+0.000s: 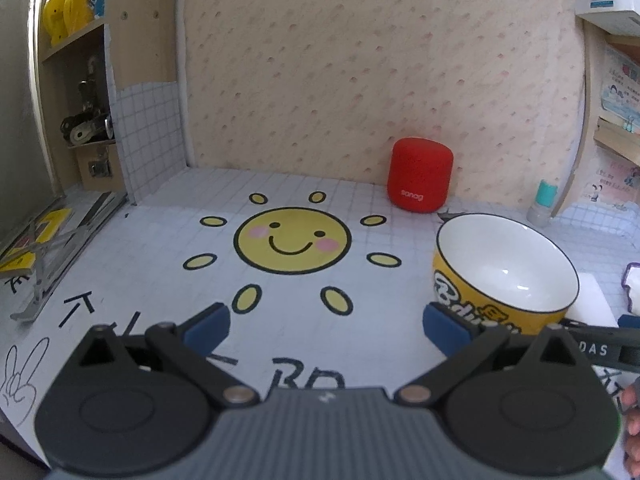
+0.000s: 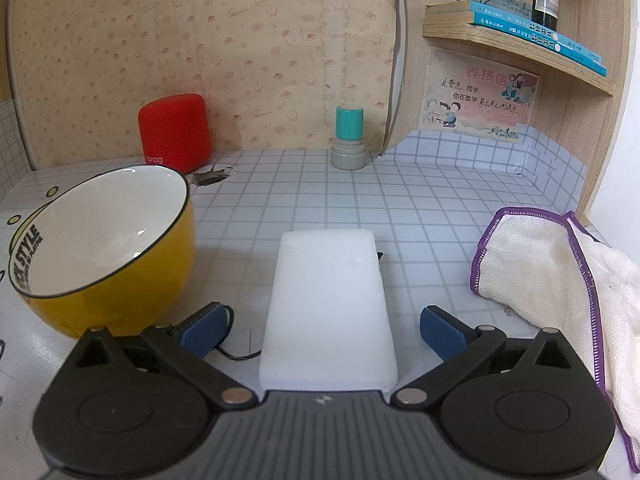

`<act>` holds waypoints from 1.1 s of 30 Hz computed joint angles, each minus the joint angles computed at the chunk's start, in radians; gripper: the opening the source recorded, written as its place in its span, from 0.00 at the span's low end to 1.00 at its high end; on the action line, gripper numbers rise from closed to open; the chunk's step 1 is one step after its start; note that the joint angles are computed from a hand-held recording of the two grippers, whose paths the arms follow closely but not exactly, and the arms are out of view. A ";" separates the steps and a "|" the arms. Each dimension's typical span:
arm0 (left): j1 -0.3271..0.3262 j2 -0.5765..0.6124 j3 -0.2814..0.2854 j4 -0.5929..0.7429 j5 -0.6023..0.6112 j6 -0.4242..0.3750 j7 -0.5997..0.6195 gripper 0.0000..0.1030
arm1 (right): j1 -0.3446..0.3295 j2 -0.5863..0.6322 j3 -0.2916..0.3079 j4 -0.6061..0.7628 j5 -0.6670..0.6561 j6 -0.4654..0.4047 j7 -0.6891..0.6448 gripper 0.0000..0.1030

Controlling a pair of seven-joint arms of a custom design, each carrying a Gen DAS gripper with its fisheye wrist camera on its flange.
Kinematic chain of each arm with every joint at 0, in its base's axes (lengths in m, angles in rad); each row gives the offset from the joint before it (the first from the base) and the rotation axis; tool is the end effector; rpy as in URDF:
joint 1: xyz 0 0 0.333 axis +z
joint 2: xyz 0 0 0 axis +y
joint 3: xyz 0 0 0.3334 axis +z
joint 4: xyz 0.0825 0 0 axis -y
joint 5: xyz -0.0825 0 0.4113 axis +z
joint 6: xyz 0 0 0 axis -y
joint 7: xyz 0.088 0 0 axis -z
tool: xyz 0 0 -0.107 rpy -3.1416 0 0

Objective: Clean bowl

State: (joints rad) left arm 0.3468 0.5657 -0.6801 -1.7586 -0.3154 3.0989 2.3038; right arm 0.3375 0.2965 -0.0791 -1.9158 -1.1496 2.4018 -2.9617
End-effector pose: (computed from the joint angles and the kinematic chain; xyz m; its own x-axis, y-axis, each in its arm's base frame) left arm 0.7249 -0.1349 0.3970 -0.4988 -0.8665 0.0199 -0.5216 0.2818 -0.8053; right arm 0.6432 0.1663 0.3633 -0.6269 -0.7780 0.0409 -0.5246 0.3827 -0.7605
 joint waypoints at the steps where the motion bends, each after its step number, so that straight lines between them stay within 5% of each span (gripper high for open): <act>1: 0.003 0.001 -0.003 0.001 0.000 -0.005 0.001 1.00 | 0.000 0.000 0.000 0.000 0.000 0.000 0.000 1.00; 9: -0.046 -0.005 0.053 0.012 0.010 -0.021 0.008 1.00 | 0.000 -0.001 -0.001 -0.001 0.000 0.001 -0.001 1.00; 12: -0.063 -0.010 0.067 -0.007 0.032 0.042 0.014 1.00 | 0.000 -0.001 0.000 0.000 0.001 0.000 -0.001 1.00; 24: -0.020 -0.012 0.013 -0.033 0.129 0.024 -0.022 1.00 | 0.047 -0.037 0.030 -0.015 -0.093 -0.136 -0.002 1.00; 33: 0.074 -0.041 -0.094 -0.111 0.121 0.046 0.030 1.00 | 0.020 -0.136 0.071 -0.105 -0.137 -0.084 0.111 1.00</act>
